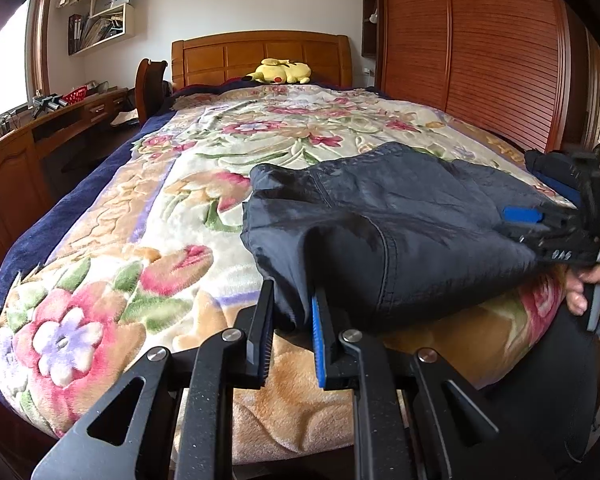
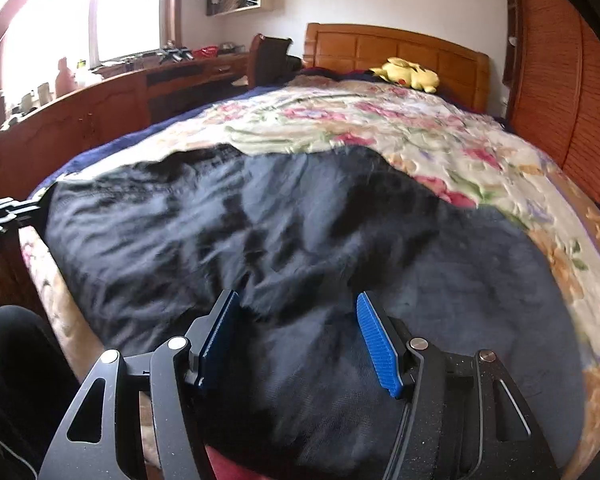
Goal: Fold large clothes
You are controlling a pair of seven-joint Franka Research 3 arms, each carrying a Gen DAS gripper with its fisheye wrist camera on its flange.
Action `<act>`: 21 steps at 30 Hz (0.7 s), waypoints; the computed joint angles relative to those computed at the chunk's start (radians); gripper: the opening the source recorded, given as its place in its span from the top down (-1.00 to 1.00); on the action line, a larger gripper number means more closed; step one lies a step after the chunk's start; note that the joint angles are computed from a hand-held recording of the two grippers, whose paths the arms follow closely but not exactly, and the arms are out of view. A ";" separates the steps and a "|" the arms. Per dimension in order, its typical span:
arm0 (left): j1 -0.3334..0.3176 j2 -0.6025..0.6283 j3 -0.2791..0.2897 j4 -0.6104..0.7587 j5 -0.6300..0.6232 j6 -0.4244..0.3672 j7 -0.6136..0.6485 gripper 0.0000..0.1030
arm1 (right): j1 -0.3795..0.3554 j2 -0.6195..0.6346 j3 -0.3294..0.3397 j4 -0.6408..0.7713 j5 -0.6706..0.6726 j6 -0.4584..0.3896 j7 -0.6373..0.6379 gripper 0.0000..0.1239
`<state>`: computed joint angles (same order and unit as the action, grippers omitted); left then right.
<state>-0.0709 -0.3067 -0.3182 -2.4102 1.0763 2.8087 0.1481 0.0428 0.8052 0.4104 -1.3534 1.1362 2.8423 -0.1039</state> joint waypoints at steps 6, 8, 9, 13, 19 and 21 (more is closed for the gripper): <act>0.012 0.013 -0.009 0.023 0.059 0.008 -0.045 0.68 | -0.018 0.049 0.058 0.033 0.092 0.053 -0.128 -0.03; 0.020 0.018 -0.018 0.050 0.112 0.016 -0.095 0.70 | -0.010 0.048 0.053 0.033 0.095 0.056 -0.127 -0.03; 0.018 0.024 -0.022 0.068 0.128 0.007 -0.103 0.70 | -0.004 0.050 0.046 0.036 0.089 0.052 -0.119 -0.03; -0.006 0.053 -0.023 0.142 0.185 -0.023 -0.117 0.70 | 0.005 0.045 0.029 0.034 0.071 0.038 -0.086 -0.03; -0.045 0.101 -0.001 0.223 0.226 -0.040 -0.126 0.71 | 0.001 0.023 0.006 0.022 0.027 -0.002 -0.001 -0.03; -0.057 0.123 0.010 0.258 0.218 -0.034 -0.102 0.71 | -0.020 0.020 0.020 0.018 0.043 -0.018 -0.021 -0.03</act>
<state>-0.1281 -0.1837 -0.3087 -2.1524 1.2943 2.7751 0.0465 0.0228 0.8255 0.4308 -1.3353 1.1792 2.8238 -0.1254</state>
